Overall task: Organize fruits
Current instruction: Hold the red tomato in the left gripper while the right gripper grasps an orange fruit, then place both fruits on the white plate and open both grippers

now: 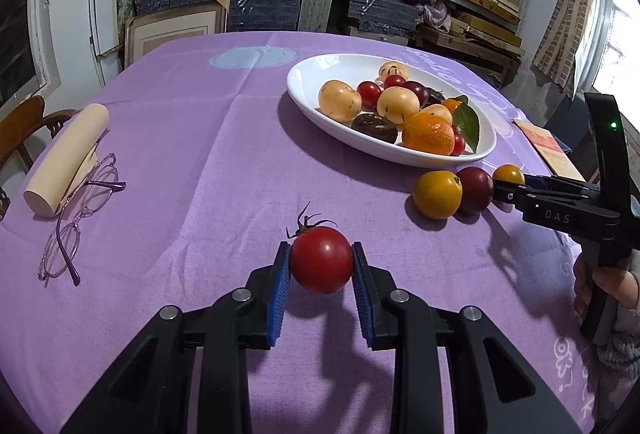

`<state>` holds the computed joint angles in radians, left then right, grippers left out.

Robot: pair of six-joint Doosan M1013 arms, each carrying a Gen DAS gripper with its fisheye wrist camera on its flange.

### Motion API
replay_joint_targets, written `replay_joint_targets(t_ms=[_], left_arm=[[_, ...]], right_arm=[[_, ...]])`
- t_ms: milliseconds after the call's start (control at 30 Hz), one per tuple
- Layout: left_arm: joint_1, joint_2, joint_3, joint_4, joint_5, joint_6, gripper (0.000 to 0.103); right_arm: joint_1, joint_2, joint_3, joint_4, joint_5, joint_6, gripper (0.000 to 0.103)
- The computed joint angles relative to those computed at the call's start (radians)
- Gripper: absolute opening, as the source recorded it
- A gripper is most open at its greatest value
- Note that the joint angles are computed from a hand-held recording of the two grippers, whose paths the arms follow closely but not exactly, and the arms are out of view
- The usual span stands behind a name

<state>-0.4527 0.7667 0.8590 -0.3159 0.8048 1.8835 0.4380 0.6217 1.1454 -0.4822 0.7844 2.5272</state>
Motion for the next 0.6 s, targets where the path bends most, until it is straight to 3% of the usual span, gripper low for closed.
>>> replay_joint_targets(t_ms=[100, 300, 433, 600], left_arm=[[0.001, 0.004, -0.008, -0.002, 0.010, -0.002, 0.030], [0.002, 0.005, -0.008, -0.004, 0.007, -0.001, 0.030], [0.001, -0.001, 0.001, -0.008, -0.027, -0.001, 0.030], [-0.003, 0.049, -0.125, 0.032, 0.032, -0.050, 0.030]], right_arm=[[-0.001, -0.005, 0.009, 0.008, -0.002, -0.002, 0.038], [0.006, -0.021, 0.037, -0.011, -0.020, 0.034, 0.037], [0.019, -0.050, 0.081, -0.121, -0.049, 0.164, 0.037], [0.031, -0.083, 0.105, -0.228, -0.080, 0.271, 0.037]])
